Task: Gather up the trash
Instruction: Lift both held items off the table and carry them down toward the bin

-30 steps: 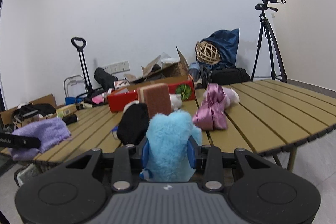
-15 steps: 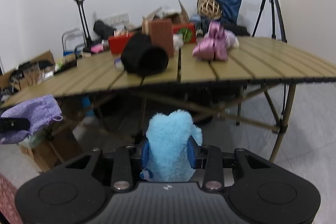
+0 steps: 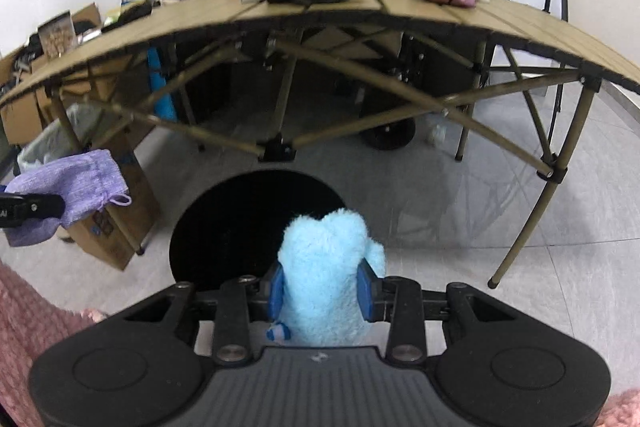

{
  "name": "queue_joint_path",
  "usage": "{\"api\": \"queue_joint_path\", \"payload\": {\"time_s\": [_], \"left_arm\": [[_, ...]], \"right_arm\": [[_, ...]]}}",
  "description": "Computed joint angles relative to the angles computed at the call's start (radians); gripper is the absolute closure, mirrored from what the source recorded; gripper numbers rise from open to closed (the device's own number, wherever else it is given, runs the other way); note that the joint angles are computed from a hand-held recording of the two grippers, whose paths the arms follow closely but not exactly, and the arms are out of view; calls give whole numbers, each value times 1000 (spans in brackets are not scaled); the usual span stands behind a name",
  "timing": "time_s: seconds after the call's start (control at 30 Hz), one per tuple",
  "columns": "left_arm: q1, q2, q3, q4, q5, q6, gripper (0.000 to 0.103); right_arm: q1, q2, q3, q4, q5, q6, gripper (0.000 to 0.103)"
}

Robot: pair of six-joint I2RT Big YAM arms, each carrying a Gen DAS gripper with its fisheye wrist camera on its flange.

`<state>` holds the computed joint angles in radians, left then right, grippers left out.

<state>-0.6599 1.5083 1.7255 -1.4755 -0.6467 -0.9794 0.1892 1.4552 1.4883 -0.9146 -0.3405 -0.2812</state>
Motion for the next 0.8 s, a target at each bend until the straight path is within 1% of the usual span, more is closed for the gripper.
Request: {"api": "queue_joint_path", "payload": {"time_s": [0.13,0.43,0.8], "left_arm": [[14,0,-18,-9,26,-13,65],[27,3,-29,-50,40,-53,65],[50,7,-32,-80,69,-90,65]], "right_arm": [[18,14,15,-21,23,-5,68],[76,58,62,-69,62,-20,68],[143,125,130,-78,93,-14,68]]}}
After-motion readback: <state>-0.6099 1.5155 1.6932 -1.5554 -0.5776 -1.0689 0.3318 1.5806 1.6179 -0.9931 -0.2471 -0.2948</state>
